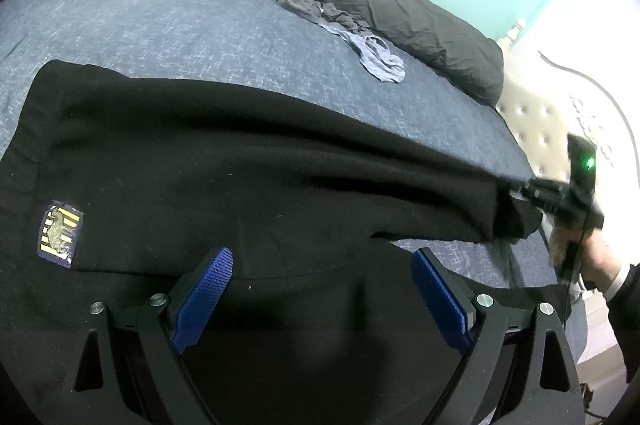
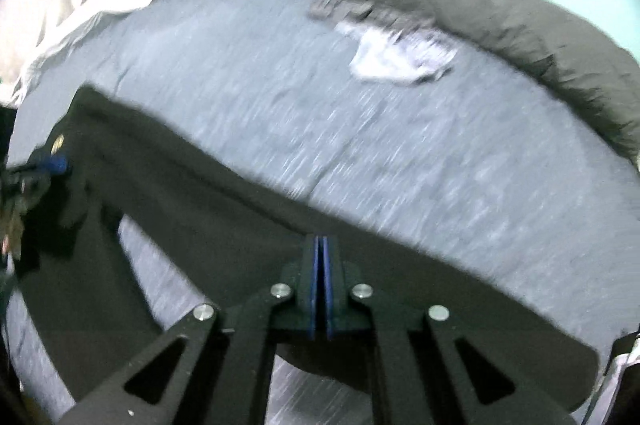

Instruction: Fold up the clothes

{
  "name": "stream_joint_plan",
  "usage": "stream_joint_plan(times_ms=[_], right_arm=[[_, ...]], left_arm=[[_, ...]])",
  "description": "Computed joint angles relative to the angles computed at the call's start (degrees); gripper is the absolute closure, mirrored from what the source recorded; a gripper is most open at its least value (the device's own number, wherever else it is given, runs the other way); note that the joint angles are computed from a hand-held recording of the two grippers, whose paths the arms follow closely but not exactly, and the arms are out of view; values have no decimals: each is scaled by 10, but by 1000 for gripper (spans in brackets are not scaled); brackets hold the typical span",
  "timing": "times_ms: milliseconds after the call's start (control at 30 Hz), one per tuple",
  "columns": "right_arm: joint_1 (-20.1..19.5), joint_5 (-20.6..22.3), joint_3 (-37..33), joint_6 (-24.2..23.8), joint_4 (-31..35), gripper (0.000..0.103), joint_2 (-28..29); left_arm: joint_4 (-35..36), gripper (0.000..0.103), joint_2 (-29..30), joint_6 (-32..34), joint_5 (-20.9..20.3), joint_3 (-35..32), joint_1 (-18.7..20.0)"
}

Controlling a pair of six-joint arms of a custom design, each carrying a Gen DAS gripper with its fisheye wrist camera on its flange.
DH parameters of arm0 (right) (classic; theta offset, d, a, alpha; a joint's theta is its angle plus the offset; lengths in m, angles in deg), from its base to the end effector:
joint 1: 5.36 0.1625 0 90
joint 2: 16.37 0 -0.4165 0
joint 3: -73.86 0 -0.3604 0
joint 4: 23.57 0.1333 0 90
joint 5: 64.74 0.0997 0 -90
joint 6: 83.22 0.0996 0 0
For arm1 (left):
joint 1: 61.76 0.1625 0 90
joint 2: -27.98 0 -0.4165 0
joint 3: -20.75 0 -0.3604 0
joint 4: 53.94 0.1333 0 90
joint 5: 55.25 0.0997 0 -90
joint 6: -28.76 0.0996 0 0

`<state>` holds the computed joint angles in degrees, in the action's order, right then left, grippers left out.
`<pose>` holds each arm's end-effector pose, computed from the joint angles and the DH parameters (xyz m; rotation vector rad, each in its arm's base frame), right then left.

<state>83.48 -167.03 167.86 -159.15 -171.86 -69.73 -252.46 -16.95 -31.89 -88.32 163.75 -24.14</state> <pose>0.0990 -0.6487 0.1995 1.6508 -2.2368 0.1510 -0.1466 -0.3867 0.0645 -0.2983 2.4385 -1.2333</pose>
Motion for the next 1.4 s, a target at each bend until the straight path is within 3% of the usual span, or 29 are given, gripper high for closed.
stream_joint_plan(times_ms=[267,500,767,867,967,1067,1100,1267,1400], right_arm=[[43,-42,-67,15,-57,101,92],[46,-91,-108,26,-107,101,161],[52,-101,-121,36,-167,99,192],[48,-87,-127,42,-179,91,179],[33,-59,-155,85,-161,87,157],[1,-10,-185,132,-144,69,119],[-8,-9,-197,147,-133,63,113],[-65,-30,-258,222,-111,60,85],[-105,-36,-266,247,-127,45,70]], left_arm=[[2,9,-5,-3,-1,4,1],[-2,9,-6,-3,-2,9,3],[-1,9,-3,-4,-3,7,6],[2,9,-3,-6,-3,7,6],[1,9,-4,-7,-3,8,5],[-3,9,-4,-3,-3,8,5],[-4,9,-4,-2,-2,7,5],[-1,9,1,0,-5,1,5],[7,9,3,2,-5,-5,6]])
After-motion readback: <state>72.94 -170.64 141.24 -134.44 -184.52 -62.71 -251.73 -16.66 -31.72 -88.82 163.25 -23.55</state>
